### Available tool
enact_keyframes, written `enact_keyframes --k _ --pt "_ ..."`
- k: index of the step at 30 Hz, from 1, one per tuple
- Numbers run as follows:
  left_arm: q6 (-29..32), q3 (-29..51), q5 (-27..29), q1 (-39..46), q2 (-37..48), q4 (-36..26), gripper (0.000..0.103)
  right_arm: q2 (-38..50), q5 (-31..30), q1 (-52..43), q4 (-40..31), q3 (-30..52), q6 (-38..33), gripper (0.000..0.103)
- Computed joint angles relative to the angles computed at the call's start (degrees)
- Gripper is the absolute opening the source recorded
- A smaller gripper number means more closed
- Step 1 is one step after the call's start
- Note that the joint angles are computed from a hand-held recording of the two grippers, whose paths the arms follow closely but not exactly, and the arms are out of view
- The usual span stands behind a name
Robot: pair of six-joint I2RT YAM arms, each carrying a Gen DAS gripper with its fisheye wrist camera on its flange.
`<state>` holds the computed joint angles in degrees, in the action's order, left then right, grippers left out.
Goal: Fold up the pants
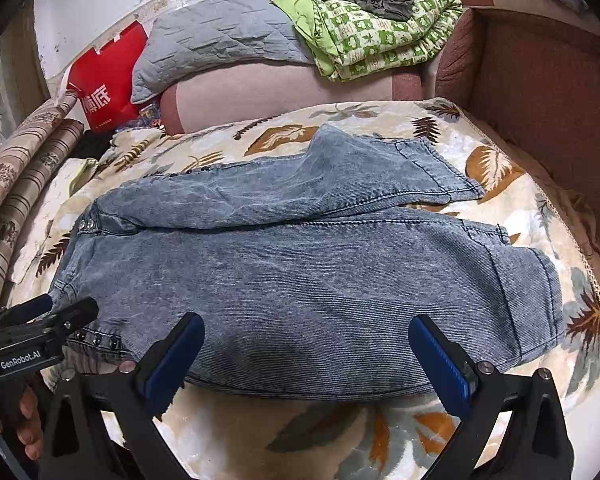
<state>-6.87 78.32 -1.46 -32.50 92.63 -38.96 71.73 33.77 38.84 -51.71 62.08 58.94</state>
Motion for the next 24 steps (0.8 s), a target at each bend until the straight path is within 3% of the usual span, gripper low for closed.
enact_keyframes --k 24 --pt "-0.1 0.1 0.5 0.5 0.0 -0.2 0.103 0.7 -1.2 -0.2 0.7 -0.2 0.3 0.103"
